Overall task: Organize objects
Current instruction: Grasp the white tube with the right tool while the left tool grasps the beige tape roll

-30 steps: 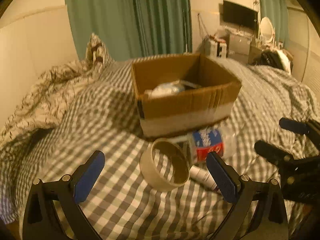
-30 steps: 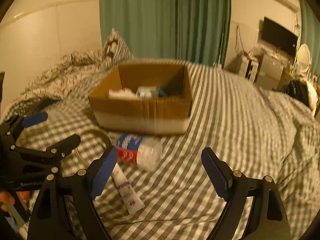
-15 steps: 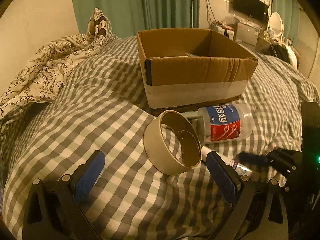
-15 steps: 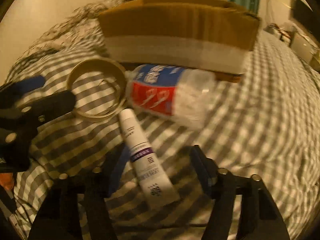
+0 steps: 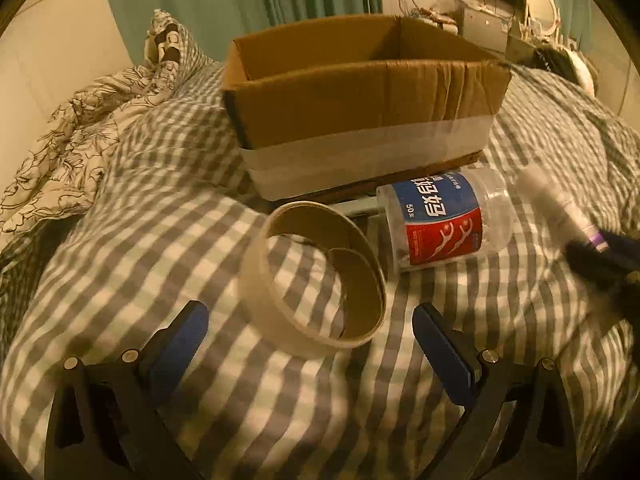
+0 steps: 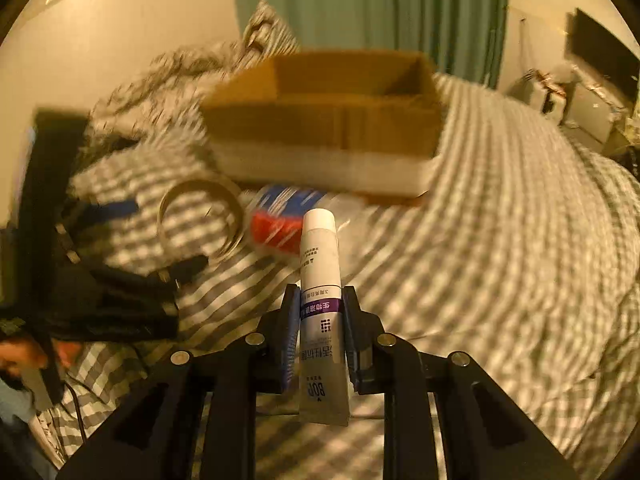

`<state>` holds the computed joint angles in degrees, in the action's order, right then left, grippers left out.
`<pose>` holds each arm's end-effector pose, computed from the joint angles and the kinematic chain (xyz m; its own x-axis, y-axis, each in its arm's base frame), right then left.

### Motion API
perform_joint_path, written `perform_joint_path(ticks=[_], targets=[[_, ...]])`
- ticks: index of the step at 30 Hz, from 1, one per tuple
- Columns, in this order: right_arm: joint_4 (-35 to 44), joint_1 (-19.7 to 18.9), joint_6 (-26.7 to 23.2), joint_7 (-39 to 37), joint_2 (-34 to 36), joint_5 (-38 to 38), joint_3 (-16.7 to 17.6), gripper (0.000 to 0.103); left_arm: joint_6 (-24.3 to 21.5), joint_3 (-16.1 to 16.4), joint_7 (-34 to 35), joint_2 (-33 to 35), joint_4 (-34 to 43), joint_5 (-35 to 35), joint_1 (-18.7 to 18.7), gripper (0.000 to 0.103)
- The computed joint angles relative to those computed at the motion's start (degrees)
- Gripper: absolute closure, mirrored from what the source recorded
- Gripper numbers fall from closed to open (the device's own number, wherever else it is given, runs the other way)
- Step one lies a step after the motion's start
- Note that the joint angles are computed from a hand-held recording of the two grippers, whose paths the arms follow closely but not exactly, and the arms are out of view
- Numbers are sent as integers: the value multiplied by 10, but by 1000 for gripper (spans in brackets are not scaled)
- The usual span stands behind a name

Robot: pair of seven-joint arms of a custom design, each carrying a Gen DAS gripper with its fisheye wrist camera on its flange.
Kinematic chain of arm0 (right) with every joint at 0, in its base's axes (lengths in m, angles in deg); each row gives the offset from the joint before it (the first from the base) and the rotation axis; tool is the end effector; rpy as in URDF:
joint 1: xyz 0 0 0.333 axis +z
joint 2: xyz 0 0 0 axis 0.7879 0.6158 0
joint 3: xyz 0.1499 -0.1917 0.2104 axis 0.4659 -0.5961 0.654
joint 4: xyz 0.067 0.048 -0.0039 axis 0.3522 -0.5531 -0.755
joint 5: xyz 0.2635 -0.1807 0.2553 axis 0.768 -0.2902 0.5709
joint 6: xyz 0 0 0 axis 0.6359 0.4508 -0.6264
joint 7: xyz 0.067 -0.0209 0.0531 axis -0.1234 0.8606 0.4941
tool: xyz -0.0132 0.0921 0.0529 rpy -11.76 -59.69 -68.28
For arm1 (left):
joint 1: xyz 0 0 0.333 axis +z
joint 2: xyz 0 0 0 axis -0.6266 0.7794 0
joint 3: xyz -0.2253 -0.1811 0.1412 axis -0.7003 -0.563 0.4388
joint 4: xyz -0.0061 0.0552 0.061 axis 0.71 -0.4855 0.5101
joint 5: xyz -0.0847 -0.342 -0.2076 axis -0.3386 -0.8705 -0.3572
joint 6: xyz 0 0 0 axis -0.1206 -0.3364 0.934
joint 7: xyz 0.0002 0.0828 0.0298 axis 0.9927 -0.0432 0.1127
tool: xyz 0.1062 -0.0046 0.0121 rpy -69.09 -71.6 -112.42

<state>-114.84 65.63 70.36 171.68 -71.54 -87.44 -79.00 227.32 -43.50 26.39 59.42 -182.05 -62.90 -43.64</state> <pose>0.4423 0.1916 0.5153 -0.0106 -0.9979 -0.0642 -0.7407 0.0510 -0.6699 0.5571 -0.1332 0.4778 -0.4905 -0.8583 -0.1507 -0.6780 0.4846 -0.5527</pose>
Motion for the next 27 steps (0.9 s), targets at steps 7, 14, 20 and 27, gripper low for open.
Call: perform_joint_path(ticks=[7,14,20,27], targets=[[-27,-17,3,20,-33,-2,-4,83,48,-8,-107,46,15,148,-5,0],[-34,-20,9,24,-40,5,-4,83,67,-3,-51,29,-4,87,-11,18],[-39,-23,2,36,-62,-3,7,83,54,2,14,5,-13,0,-13,40],[-45,-25,-15,53,-96,-14,19,83,16,17,102,-17,-5,-125,-20,72]])
